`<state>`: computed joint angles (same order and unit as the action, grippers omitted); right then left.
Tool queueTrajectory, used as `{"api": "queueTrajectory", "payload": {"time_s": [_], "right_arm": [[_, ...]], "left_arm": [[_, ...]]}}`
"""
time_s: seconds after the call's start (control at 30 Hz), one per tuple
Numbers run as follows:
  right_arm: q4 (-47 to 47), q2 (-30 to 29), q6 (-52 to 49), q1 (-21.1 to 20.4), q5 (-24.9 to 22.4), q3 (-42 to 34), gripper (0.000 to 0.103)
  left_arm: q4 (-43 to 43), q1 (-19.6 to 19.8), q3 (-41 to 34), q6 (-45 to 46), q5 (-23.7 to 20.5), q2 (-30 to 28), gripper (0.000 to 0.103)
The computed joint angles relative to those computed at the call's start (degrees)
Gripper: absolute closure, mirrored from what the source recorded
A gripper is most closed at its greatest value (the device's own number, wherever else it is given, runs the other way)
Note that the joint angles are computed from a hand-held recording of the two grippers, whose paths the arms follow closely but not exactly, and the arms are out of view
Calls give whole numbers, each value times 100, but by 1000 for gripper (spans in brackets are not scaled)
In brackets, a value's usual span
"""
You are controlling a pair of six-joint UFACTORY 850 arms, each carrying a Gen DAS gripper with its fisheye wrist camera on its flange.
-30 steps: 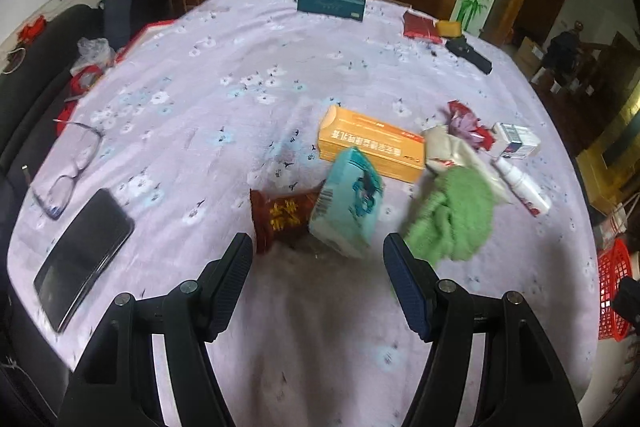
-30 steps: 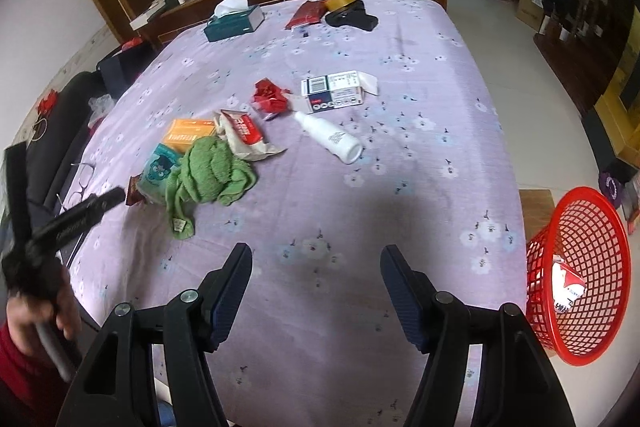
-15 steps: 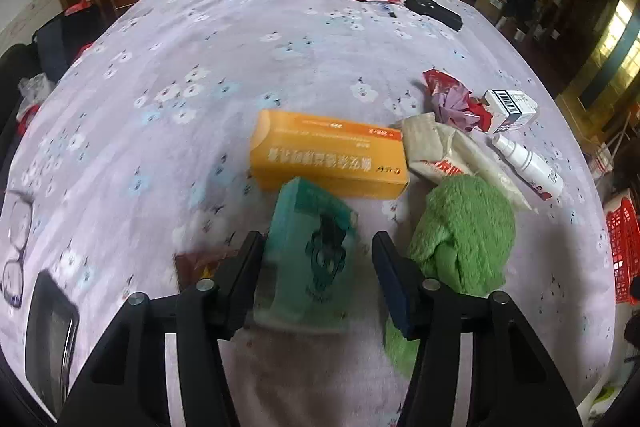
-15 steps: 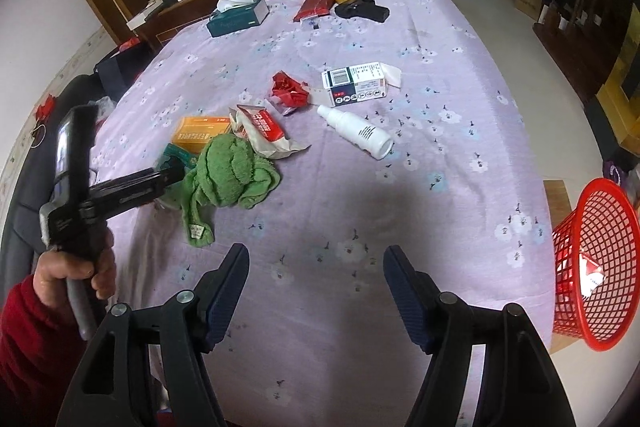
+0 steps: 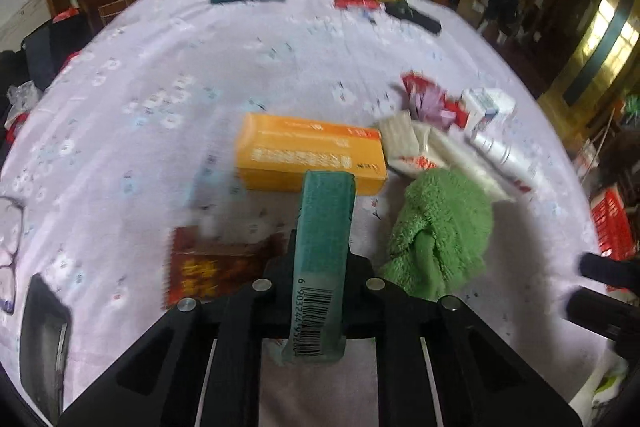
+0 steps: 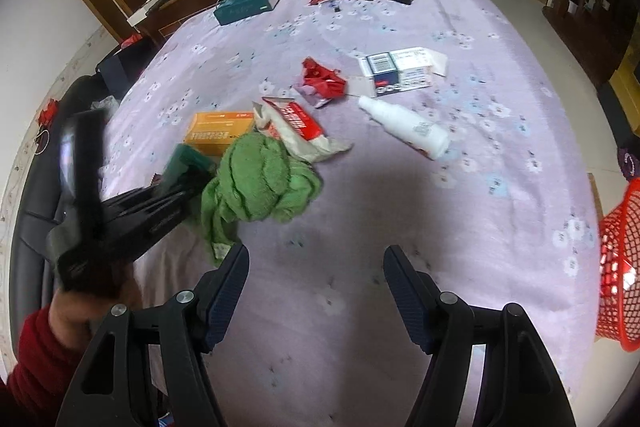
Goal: Collect trash
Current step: 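Grasp the teal tissue pack with the left tool while the right tool grasps the green cloth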
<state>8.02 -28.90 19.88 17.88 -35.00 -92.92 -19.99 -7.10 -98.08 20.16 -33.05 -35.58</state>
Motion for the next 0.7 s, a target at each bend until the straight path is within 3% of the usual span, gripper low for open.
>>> {"api": "queueTrajectory", "payload": {"time_s": [0.2, 0.5, 0.53, 0.57, 0.7], "right_arm": [[260, -622, -219, 128, -152, -795, 29], [-280, -1770, 423, 288, -769, -2262, 29], [-286, -1837, 444, 284, -841, -2339, 31], [-300, -1863, 488, 282, -859, -2358, 42], [-398, -1786, 439, 310, -744, -2251, 56]], "left_arm": [[-120, 256, 595, 1, 385, 635, 90], [2029, 346, 1404, -2023, 1015, 1246, 90], [2241, 342, 1454, -2216, 1046, 1282, 90], [2325, 343, 1497, -2279, 1065, 1312, 90], [2875, 288, 1606, -2747, 1122, 1393, 90]]}}
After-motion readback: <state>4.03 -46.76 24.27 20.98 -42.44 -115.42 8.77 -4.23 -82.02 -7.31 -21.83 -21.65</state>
